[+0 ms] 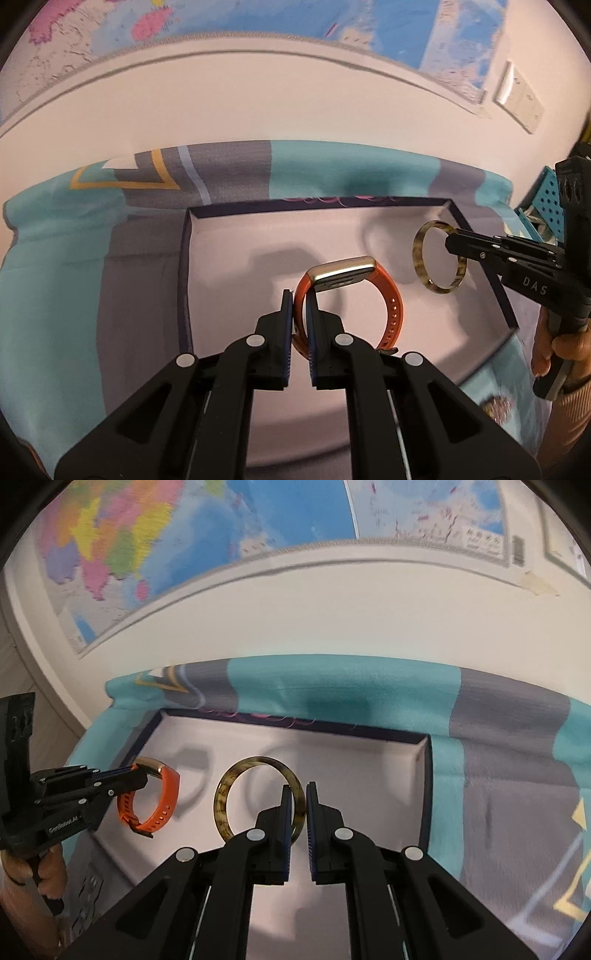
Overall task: Organize jewelry
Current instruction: 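Carry the band and bangle into the white box and open both grippers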
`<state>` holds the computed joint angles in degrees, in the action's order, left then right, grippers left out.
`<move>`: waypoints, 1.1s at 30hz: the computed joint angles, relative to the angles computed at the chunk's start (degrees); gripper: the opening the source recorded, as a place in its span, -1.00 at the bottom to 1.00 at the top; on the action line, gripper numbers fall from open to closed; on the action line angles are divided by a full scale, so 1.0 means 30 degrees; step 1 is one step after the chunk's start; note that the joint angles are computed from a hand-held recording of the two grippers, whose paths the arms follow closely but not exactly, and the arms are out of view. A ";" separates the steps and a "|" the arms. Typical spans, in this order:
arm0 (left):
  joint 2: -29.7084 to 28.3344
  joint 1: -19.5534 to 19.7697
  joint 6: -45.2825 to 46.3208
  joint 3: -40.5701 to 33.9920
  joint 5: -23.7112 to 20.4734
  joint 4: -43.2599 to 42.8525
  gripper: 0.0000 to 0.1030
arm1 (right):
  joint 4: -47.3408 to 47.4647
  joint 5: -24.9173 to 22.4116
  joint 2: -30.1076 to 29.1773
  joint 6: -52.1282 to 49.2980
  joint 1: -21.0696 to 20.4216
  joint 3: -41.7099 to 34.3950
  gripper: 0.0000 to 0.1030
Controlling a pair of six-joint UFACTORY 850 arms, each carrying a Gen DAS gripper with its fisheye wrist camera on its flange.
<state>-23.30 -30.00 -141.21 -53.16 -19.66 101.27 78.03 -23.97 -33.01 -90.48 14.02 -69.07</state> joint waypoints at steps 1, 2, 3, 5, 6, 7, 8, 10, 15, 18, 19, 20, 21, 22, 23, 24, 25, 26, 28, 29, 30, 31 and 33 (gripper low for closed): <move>-0.0224 0.0147 0.0366 -0.0212 0.0104 -0.0316 -0.85 | -0.0723 0.0126 -0.0340 0.0850 0.0106 -0.0445 -0.88; -0.0436 0.0326 0.0815 -0.0456 0.0249 -0.0699 -0.85 | -0.1343 0.0136 -0.0615 0.1686 0.0179 -0.0822 -0.88; -0.0642 0.0442 0.1385 -0.0701 0.0340 -0.1229 -0.84 | -0.2341 0.0117 -0.1035 0.2926 0.0257 -0.1368 -0.88; -0.1085 0.0771 0.2528 -0.1241 0.0664 -0.2347 -0.84 | -0.3867 0.0298 -0.1646 0.4921 0.0374 -0.2177 -0.88; -0.1317 0.0934 0.3132 -0.1540 0.0877 -0.2929 -0.84 | -0.4339 0.0290 -0.1808 0.5493 0.0396 -0.2408 -0.88; -0.1459 0.1030 0.3606 -0.1725 0.1019 -0.3413 -0.84 | -0.4952 0.0286 -0.2008 0.6295 0.0433 -0.2697 -0.88; -0.1663 0.1150 0.4550 -0.2010 0.1190 -0.4371 -0.84 | -0.5379 0.0369 -0.2096 0.6832 0.0482 -0.2842 -0.88; -0.1988 0.1344 0.5448 -0.2409 0.1453 -0.5231 -0.84 | -0.6101 0.0602 -0.2192 0.7594 0.0632 -0.3054 -0.88; -0.2356 0.1537 0.7247 -0.2982 0.1579 -0.7060 -0.84 | -0.7264 0.1043 -0.2329 0.9308 0.0801 -0.3317 -0.81; -0.2539 0.1629 0.8736 -0.3271 0.1638 -0.8838 -0.73 | -0.5929 0.1081 -0.2162 0.8328 0.0742 -0.3106 -0.63; -0.2474 0.1685 0.8292 -0.3183 0.1801 -0.8484 -0.59 | -0.5327 0.1123 -0.1975 0.7694 0.0699 -0.2885 -0.61; -0.2423 0.1638 0.7724 -0.3134 0.1644 -0.7933 -0.53 | -0.4578 0.1159 -0.1751 0.6858 0.0624 -0.2625 -0.55; -0.2209 0.1475 0.6646 -0.2861 0.1158 -0.6893 -0.43 | -0.3317 0.1123 -0.1369 0.5446 0.0528 -0.2140 -0.52; -0.1979 0.1379 0.5735 -0.2577 0.0850 -0.5953 -0.23 | -0.2009 0.0894 -0.1001 0.3926 0.0399 -0.1662 -0.51; -0.1743 0.1197 0.5022 -0.2302 0.0427 -0.5278 -0.17 | -0.0954 0.0587 -0.0566 0.2536 0.0258 -0.1134 -0.47; -0.1443 0.0908 0.4397 -0.1955 -0.0255 -0.4670 -0.16 | 0.0333 0.0144 0.0191 0.0569 0.0055 -0.0214 -0.41; -0.0950 0.0441 0.3446 -0.1363 -0.1215 -0.3551 -0.15 | 0.1102 -0.0212 0.0757 -0.0782 -0.0100 0.0460 -0.38; -0.0588 0.0143 0.2733 -0.0930 -0.1708 -0.2788 -0.14 | 0.1571 -0.0504 0.1210 -0.1778 -0.0234 0.0989 -0.30; 0.0243 -0.0558 0.1464 0.0080 -0.2704 -0.1510 -0.12 | 0.2675 -0.1088 0.2561 -0.4579 -0.0555 0.2653 -0.20; 0.0687 -0.0879 0.0825 0.0619 -0.3087 -0.0833 -0.09 | 0.2754 -0.1410 0.3241 -0.5562 -0.0739 0.3519 -0.19; 0.1158 -0.1284 0.0137 0.1222 -0.3476 -0.0141 -0.06 | 0.2660 -0.1639 0.3614 -0.6014 -0.0866 0.4028 -0.17; 0.1512 -0.1645 -0.0224 0.1678 -0.3769 0.0172 -0.04 | 0.2475 -0.1910 0.4087 -0.6514 -0.1041 0.4708 -0.14; 0.2044 -0.2365 -0.0705 0.2422 -0.4258 0.0480 -0.04 | 0.1979 -0.2240 0.4777 -0.6950 -0.1373 0.5785 -0.12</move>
